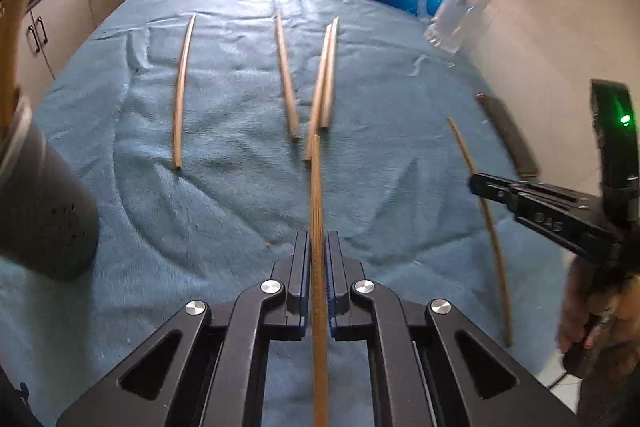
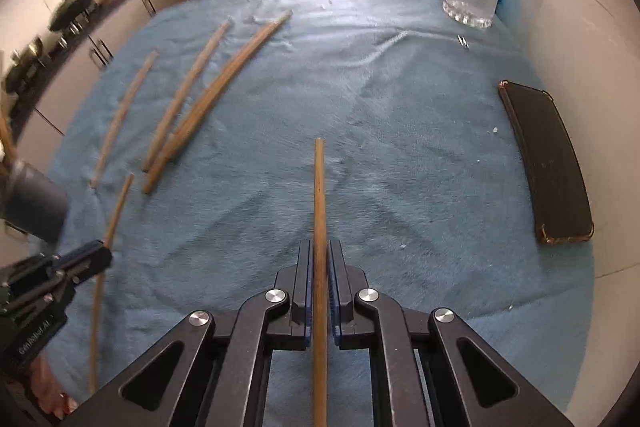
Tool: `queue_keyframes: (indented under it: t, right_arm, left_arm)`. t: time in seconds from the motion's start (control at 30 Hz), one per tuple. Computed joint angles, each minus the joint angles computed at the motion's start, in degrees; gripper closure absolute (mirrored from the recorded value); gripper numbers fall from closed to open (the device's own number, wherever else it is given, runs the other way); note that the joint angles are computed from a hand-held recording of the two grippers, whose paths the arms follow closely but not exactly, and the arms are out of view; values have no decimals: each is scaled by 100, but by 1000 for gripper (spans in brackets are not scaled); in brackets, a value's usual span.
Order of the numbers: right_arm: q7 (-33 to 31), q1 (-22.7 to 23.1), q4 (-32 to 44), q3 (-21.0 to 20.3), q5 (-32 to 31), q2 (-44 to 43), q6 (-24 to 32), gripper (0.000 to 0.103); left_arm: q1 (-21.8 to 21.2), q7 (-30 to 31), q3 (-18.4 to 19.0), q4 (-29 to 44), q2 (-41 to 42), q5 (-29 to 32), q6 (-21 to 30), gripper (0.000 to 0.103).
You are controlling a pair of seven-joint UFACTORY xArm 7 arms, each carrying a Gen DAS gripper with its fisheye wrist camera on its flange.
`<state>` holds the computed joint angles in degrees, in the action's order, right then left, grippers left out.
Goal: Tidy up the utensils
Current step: 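Lift both held chopsticks upright and carry them over the black cup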
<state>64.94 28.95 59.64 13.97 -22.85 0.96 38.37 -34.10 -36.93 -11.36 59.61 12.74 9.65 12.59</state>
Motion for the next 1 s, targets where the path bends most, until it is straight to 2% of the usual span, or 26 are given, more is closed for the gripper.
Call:
queue_keyframes:
  t: [0.07,0.23,0.3,0.37,0.43,0.47,0.57,0.63,0.67,0.73,0.8,1.0]
  right_arm:
    - [224,36,-112,43,-198,-163,-114,96]
    - [857,37,-367,256,-674,-541,-561,96]
    - [1086,20,-376,356,-879,-629,-605,96]
    - [1332,-2,-362,452,-1102,-704,-682,96]
    - [1595,-20,-281,559,-1369,-720,-682,96]
    - [1745,-18,-244,610,-1523,-737,-683,96]
    - [2081,8,-123,721,-1888,-757,-655,96]
    - [2272,44,2,791,-2143,-730,-594,96]
    - [2340,68,13,803,-2237,-755,-582,96]
    - [2514,114,158,860,-2493,-721,-495,96]
    - [2711,172,345,908,-2825,-666,-402,96]
    - [3290,486,1187,864,-3947,-216,-215,96]
  left_arm:
    - [183,303,-255,-357,-299,-396,-278,97]
    - [323,1008,-626,-1061,-993,-1310,-860,97]
    - [261,1373,-657,-1353,-1312,-1799,-1062,97]
    - [181,1327,-606,-1697,-1696,-1819,-1309,97]
    - [473,850,-819,-1972,-2046,-1345,-1478,97]
    - [493,761,-801,-2128,-2246,-1264,-1555,97]
    - [908,384,-1114,-2448,-2717,-947,-1751,97]
    - [719,348,-892,-2657,-3017,-942,-1844,97]
    - [758,307,-914,-2618,-3041,-932,-1868,97]
    - [464,341,-574,-2780,-3315,-966,-1929,97]
    - [343,373,-385,-2901,-3606,-983,-1934,97]
    - [449,488,-140,-3110,-4522,-986,-1752,97]
